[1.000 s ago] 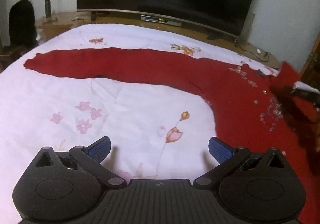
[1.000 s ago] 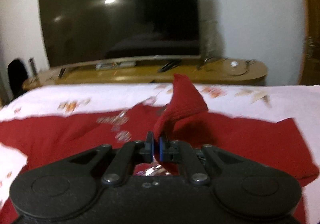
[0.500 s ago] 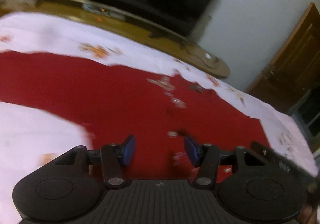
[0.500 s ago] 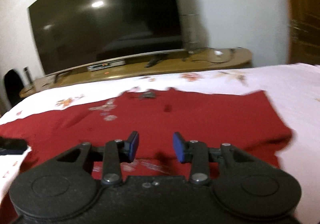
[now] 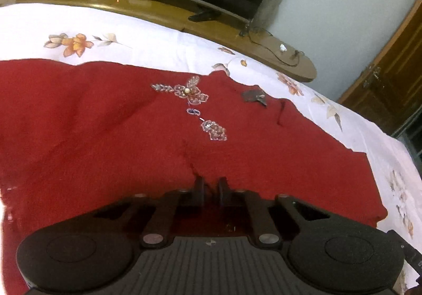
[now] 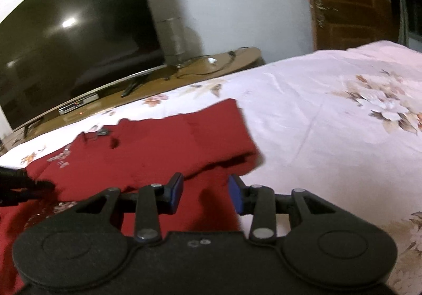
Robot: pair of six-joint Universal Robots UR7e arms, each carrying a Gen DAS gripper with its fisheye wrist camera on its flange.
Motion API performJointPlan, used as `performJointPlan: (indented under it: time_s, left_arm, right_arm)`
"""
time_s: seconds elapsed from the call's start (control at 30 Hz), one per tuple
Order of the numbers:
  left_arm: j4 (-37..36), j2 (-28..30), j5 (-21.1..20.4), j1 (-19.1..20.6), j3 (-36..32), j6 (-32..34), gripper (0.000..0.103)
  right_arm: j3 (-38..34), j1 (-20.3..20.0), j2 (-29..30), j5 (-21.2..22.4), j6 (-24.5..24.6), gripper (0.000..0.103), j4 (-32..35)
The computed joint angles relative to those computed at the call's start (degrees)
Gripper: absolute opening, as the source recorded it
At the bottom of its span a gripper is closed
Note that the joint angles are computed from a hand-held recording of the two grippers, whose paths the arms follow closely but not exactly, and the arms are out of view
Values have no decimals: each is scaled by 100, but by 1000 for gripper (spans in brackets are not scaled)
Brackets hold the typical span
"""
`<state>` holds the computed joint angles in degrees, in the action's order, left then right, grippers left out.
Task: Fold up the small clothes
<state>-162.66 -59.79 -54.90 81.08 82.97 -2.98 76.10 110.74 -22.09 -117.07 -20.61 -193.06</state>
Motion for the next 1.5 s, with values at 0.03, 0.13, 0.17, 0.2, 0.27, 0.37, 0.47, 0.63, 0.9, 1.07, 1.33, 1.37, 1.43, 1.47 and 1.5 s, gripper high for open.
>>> performJointPlan:
  time_s: [0.03, 0.13, 0.17, 0.2, 0.27, 0.37, 0.47, 0.63, 0.9, 1.07, 1.33, 1.37, 1.43, 1.47, 1.5]
  left_arm:
    - [-46, -17, 5, -7, 25, 63, 6]
    - [-425, -142, -176, -11, 133, 274, 4]
    - [-584, -224, -206, -38, 213, 359, 4]
    - [-703, -295, -243, -58, 265, 462, 4]
    - [-935, -465, -152, -91, 414, 674, 4]
    - [-826, -581, 46, 18, 439, 596, 4]
    - [-364, -654, 88, 230, 393, 209, 4]
    - [-560, -742, -23, 315, 616, 234, 4]
    - [-939, -744, 324, 264, 848, 506, 4]
    - [-1283, -691, 357, 251, 950, 681, 4]
    - [-1452, -603, 459, 225, 927, 634, 4]
    - [-1467, -601, 457, 226, 931, 634, 4]
    - [-1509, -615, 467, 217, 962, 642, 4]
    - [-1706, -612, 525, 187, 1016, 710, 4]
    - [-1894, -610, 608, 158, 1069, 748, 4]
  right_arm:
    - [-68, -15, 35, -33, 28, 39, 34]
    - [-322, -53, 137, -209, 143, 39, 272]
    - [-389, -79, 148, -216, 221, 39, 376]
    - [-446, -108, 154, -190, 300, 39, 475]
    - [-524, -162, 153, -118, 404, 39, 629]
    - [-640, -228, 176, 93, 465, 40, 860]
    - [-843, -251, 289, 78, 358, 40, 1145]
    - [-959, -251, 406, 66, -149, 8, 1075]
    - [-921, -276, 315, 110, -478, 15, 1270]
    - [-492, -460, -58, 1270, -866, 36, 611]
    - [-3221, -764, 982, 1930, 541, 37, 3367]
    - [-3655, -771, 1188, 1849, 655, 38, 3802]
    - [-3915, -818, 1348, 1999, 636, 38, 3977]
    - [-4037, -809, 1407, 1989, 550, 31, 4080]
    - [-4110, -785, 1442, 1937, 357, 9, 4156]
